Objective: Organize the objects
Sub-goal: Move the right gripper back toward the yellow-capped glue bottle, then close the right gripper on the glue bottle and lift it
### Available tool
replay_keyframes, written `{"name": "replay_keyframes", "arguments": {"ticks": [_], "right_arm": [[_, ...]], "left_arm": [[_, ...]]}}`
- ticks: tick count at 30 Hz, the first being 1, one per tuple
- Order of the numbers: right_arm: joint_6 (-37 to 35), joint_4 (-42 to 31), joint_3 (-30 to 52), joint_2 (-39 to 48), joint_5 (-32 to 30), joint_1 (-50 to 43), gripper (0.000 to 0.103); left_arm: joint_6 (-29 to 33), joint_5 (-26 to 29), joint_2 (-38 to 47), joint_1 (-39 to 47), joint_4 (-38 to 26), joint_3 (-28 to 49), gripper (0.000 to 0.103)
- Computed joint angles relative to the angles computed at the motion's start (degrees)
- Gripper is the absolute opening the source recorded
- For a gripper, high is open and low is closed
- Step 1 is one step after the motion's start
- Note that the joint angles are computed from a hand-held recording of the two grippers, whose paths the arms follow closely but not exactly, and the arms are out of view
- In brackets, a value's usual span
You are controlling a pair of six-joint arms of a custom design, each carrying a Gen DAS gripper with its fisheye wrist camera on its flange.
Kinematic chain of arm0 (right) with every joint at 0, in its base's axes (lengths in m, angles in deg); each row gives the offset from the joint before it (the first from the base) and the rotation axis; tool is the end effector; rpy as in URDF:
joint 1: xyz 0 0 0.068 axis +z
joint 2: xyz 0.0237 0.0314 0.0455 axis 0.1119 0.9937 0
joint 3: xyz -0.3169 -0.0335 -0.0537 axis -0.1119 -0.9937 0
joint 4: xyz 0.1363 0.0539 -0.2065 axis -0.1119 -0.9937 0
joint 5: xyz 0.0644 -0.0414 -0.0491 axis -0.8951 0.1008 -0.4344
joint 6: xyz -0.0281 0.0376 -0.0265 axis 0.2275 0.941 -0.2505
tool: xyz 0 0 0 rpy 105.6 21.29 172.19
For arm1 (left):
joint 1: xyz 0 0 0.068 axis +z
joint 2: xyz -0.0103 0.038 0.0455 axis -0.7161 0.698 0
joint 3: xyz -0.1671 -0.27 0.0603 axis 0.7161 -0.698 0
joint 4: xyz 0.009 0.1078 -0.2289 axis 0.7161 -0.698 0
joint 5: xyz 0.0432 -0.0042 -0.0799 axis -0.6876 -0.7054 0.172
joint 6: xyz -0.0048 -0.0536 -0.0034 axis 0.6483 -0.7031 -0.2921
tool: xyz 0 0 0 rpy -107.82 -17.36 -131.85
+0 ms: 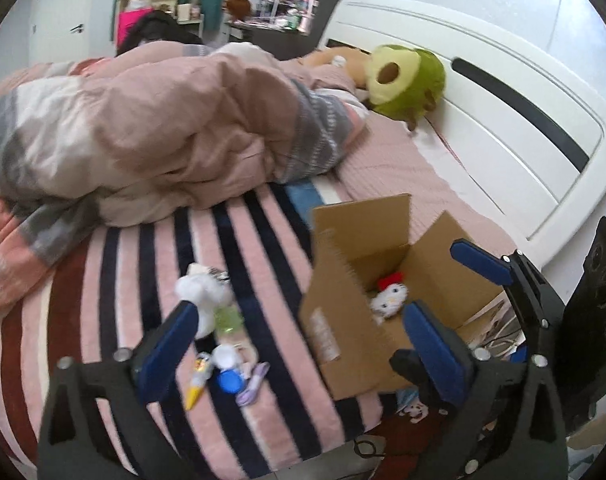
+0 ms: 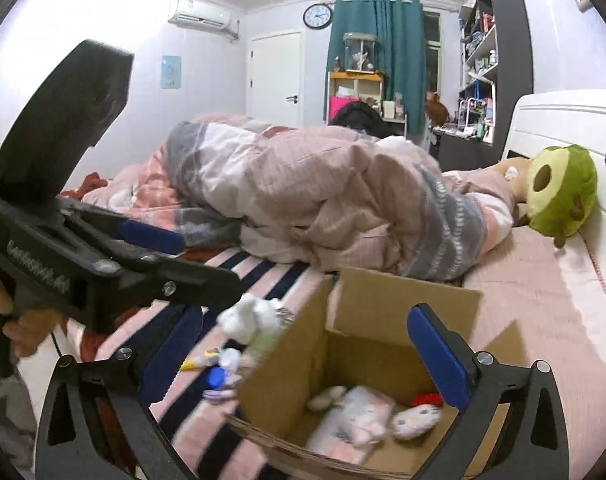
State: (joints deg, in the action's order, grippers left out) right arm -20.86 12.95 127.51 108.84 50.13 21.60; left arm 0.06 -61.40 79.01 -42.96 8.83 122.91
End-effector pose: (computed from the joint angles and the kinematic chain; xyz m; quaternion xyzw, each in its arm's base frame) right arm 0.3323 0.1050 0.2136 -0.3273 0.7998 0.1760 0.4714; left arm 0.3130 0.0082 0.2423 -0.0490 0.9258 -0.1078 0.3589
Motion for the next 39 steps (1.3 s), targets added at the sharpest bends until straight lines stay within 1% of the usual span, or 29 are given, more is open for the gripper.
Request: {"name": "replay_keyframes", "arguments": {"ticks": [2, 5, 8, 9, 11, 12, 14, 15, 19, 21, 22, 23, 24, 25, 26, 27, 29, 30, 32, 33, 35, 37, 39], "right_arm": [[1.0, -0.4, -0.1, 0.0, 1.6, 2.6, 0.103], [2.0, 1.9, -1.6, -0.3, 5.8, 7.2, 0.103], [2.6, 7.3, -4.2, -0.2, 14.6, 13.0, 0.103], [2.2, 7.1, -3.7, 0.4, 16.4, 15.1, 0.103], [2.7, 4.1, -1.7, 1.7, 16.7, 17.1, 0.103], [3.8, 2.2, -0.4, 2.7, 15.8, 18.2, 0.103], [5.2, -0.5, 1.2, 4.3, 13.3, 19.4, 0.103], [6.2, -1.5, 2.0, 5.8, 12.1, 20.1, 0.103], [9.9, -1.4, 3.5, 12.5, 9.2, 21.5, 0.103], [12.3, -0.7, 3.7, 15.2, 7.6, 21.7, 0.103], [14.1, -0.3, 4.0, 17.1, 7.4, 22.0, 0.099], [15.1, -0.4, 4.4, 18.1, 7.9, 22.3, 0.090], [16.3, -0.4, 4.8, 19.5, 8.7, 22.7, 0.085], [18.0, -0.7, 5.7, 21.4, 9.4, 23.0, 0.075], [19.0, -1.1, 6.4, 22.4, 9.3, 23.0, 0.070], [20.5, -1.4, 7.2, 23.7, 9.0, 22.9, 0.069], [23.4, -1.5, 8.4, 25.7, 7.7, 22.3, 0.061], [24.7, -1.8, 9.4, 26.6, 7.9, 22.3, 0.058], [27.3, -2.5, 11.4, 28.3, 8.5, 22.2, 0.048], [28.3, -3.3, 12.6, 29.2, 8.9, 22.2, 0.047], [30.6, -6.2, 16.1, 31.6, 11.0, 22.6, 0.041], [31.9, -8.4, 18.6, 33.4, 12.6, 22.8, 0.036], [32.7, -9.2, 20.2, 34.5, 16.2, 23.7, 0.030]], "left_arm": [[1.0, 1.7, -1.3, 2.8, 2.0, -2.8, 0.103], [3.4, 4.8, -4.4, 8.7, 5.4, -7.9, 0.103], [6.8, 6.0, -6.5, 15.3, 9.4, -13.0, 0.103], [7.8, 7.2, -6.7, 17.5, 10.9, -14.3, 0.103], [9.4, 10.3, -6.3, 22.2, 14.0, -16.7, 0.103], [10.8, 12.3, -5.7, 25.3, 16.1, -18.2, 0.103], [12.6, 14.0, -4.3, 29.2, 20.1, -20.5, 0.103], [13.3, 14.3, -3.5, 30.5, 21.1, -21.0, 0.103], [15.8, 15.0, 1.4, 34.9, 21.9, -21.2, 0.103], [16.3, 14.6, 5.0, 35.7, 20.8, -20.3, 0.103], [17.0, 15.0, 6.6, 36.2, 19.6, -19.6, 0.103], [17.6, 16.0, 8.4, 36.6, 18.3, -18.7, 0.103], [18.3, 18.1, 10.6, 37.5, 17.8, -18.1, 0.103], [18.7, 19.7, 12.0, 38.1, 18.0, -18.0, 0.103], [19.6, 21.3, 13.8, 38.7, 18.0, -17.6, 0.103], [19.8, 21.4, 14.5, 38.6, 18.2, -17.7, 0.103], [20.5, 20.5, 15.0, 38.1, 18.8, -18.2, 0.103], [21.2, 20.0, 15.4, 38.1, 19.1, -18.3, 0.103], [21.8, 19.9, 15.8, 38.1, 19.2, -18.4, 0.103], [22.5, 20.6, 16.1, 38.6, 18.8, -18.2, 0.103], [23.3, 21.4, 16.6, 39.3, 18.3, -17.8, 0.103], [24.5, 21.6, 17.4, 40.1, 18.0, -17.3, 0.103], [25.2, 21.3, 18.3, 40.8, 18.1, -17.0, 0.103]]}}
